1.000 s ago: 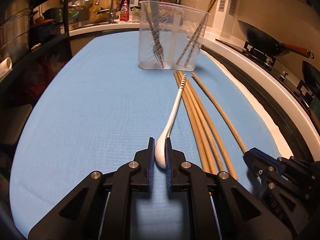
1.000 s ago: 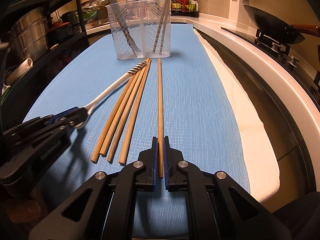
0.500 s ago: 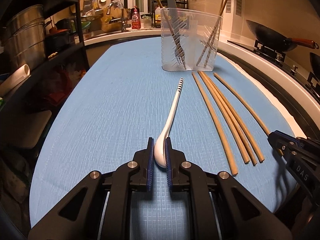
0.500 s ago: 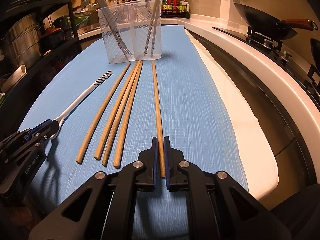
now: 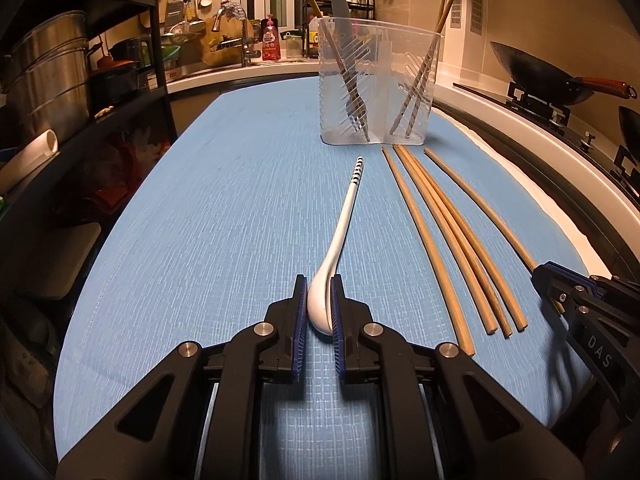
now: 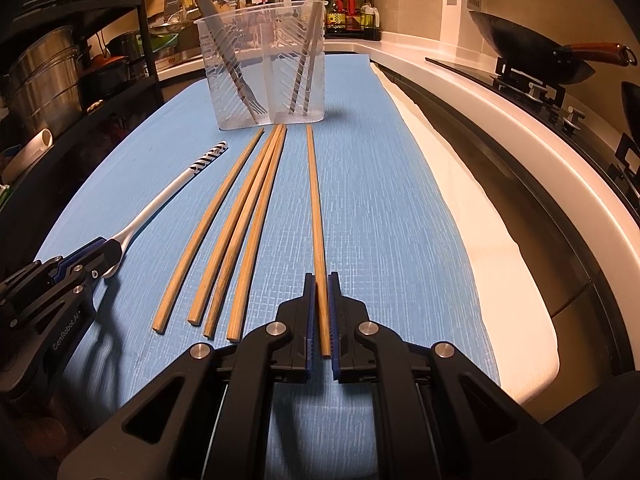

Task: Organize utensils
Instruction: 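Grasp the white spoon with the left tool while the right tool grasps a chopstick, then lift the spoon and chopstick up over the clear container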

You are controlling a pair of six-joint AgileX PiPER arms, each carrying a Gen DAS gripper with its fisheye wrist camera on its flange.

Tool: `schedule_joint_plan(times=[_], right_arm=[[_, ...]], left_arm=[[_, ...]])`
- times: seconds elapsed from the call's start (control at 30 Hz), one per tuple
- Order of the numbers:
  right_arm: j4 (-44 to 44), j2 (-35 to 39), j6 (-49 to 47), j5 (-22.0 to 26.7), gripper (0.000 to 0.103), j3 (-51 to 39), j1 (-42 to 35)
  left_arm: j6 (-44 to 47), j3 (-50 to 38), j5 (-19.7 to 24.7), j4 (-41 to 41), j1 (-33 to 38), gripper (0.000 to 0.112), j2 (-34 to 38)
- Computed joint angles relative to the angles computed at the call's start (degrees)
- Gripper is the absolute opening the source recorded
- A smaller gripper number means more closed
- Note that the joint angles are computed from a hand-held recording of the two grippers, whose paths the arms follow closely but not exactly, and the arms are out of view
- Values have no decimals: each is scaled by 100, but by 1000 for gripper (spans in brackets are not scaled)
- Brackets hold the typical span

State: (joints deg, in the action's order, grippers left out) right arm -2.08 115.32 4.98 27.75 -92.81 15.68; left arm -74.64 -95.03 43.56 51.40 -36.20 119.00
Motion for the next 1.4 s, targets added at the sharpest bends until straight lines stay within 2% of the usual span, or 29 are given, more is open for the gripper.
schedule_joint_plan(times=[1.1,1.4], right_arm=[[17,-14,-42,-13,5,10,17],[43,-503,-240,-638,5,589,14]], left_arm=[[78,-188,86,-29,-23,11,86],[-107,53,18,207,-80,11,-157]])
